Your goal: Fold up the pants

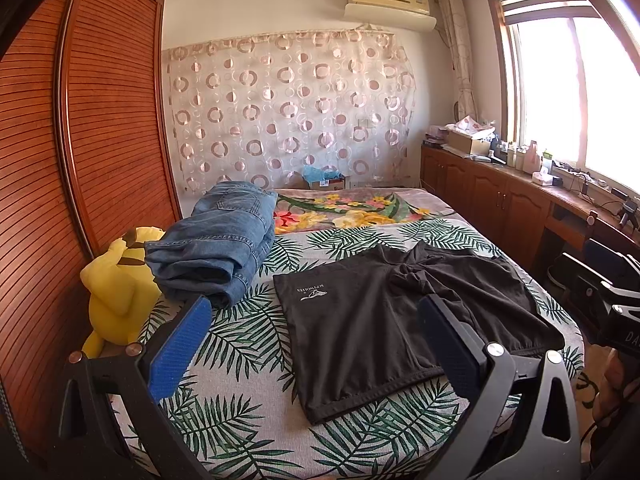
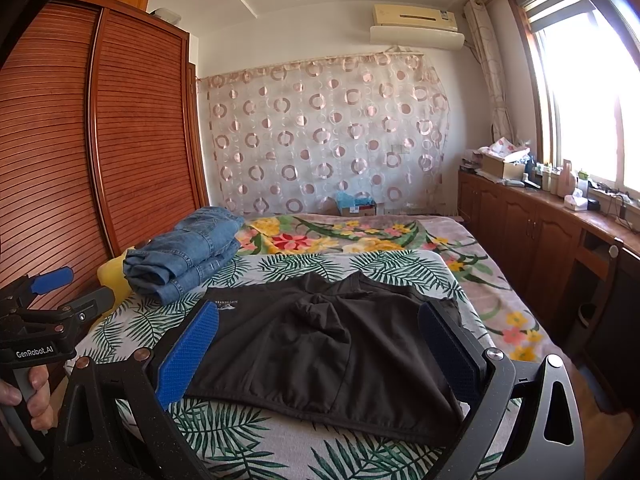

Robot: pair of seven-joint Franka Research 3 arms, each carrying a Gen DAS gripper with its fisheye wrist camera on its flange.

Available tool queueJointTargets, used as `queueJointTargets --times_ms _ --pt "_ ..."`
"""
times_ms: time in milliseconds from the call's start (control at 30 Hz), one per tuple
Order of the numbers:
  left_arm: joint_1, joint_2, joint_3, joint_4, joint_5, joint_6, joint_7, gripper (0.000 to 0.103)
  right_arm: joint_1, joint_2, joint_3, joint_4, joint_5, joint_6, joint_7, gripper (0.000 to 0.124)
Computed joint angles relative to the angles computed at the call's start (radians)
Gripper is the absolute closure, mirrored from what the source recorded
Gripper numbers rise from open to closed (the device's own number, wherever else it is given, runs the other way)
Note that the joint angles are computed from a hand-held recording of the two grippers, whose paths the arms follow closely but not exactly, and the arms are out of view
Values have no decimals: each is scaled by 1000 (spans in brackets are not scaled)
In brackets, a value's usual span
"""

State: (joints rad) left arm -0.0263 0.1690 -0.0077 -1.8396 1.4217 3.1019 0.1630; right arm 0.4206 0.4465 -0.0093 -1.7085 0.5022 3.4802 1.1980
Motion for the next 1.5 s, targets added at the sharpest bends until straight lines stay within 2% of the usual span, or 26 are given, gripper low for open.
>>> queueJointTargets --times_ms 600,700,867,1100,1200,1300,1500 --pt "0 -1 -2 0 6 -2 -5 0 -7 0 8 0 -6 2 1 24" --pt "13 -24 -21 -23 -142 -10 141 0 -6 2 7 2 -7 -1 0 24" --pt "2 -14 -9 -32 -206 -9 209 0 3 9 -10 9 -1 -20 -4 24" --pt "-15 43 16 -26 -307 23 290 0 102 37 -143 51 59 -91 -18 26" --pt "10 69 -19 -30 -450 15 442 0 160 55 -224 70 64 -129 2 27" --pt "14 83 -29 -38 -537 14 536 0 200 73 -293 88 43 -172 45 28" --pt "50 102 -95 -54 -744 -16 768 0 230 70 -355 77 -20 -205 128 30"
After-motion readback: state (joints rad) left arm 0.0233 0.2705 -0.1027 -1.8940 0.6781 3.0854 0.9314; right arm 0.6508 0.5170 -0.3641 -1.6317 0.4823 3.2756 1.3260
